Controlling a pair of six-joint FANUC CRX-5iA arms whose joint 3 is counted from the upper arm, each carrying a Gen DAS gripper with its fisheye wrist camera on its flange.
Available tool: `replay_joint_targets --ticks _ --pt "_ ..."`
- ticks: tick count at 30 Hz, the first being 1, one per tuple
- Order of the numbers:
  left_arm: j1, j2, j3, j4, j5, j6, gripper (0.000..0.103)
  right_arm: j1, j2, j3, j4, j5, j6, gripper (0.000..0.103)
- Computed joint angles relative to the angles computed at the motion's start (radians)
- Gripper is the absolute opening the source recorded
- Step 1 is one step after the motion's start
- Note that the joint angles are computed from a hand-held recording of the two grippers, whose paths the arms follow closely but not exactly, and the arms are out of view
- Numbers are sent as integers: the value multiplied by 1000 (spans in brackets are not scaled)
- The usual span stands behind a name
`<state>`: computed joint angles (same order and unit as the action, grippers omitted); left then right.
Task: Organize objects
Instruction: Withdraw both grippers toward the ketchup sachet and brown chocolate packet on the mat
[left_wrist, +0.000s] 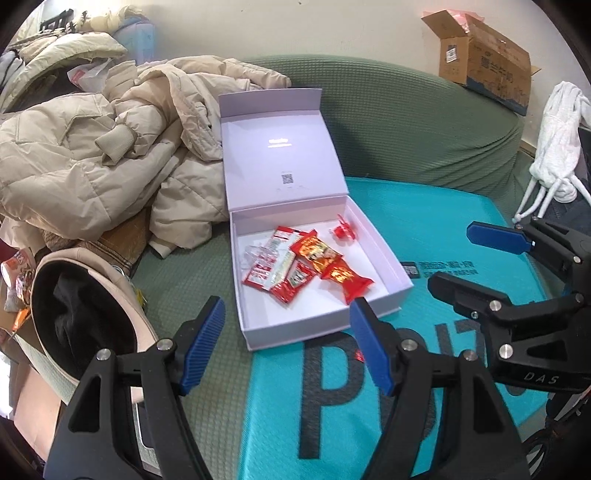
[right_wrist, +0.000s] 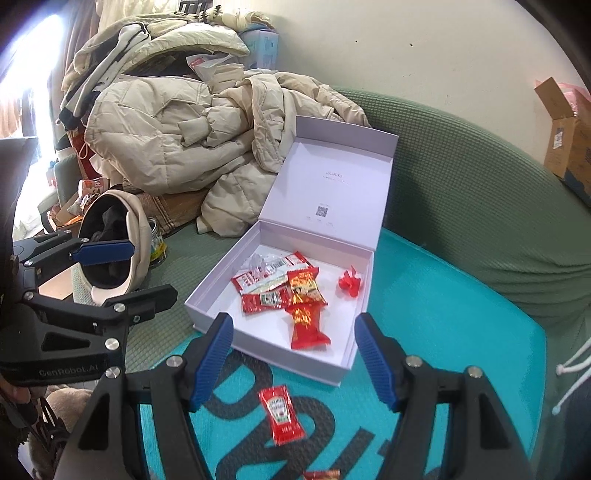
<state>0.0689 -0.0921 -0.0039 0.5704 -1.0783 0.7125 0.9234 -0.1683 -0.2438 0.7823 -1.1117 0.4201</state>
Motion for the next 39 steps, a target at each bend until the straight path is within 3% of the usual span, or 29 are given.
replay_joint_targets --ticks 21,39 --pt "-44 -154 -162 -36 -47 -12 69 192 -207 -201 -5 -149 -190 71" --pt "-113 -139 -258 -59 -22 2 70 171 -270 -329 -124 -77 -206 71"
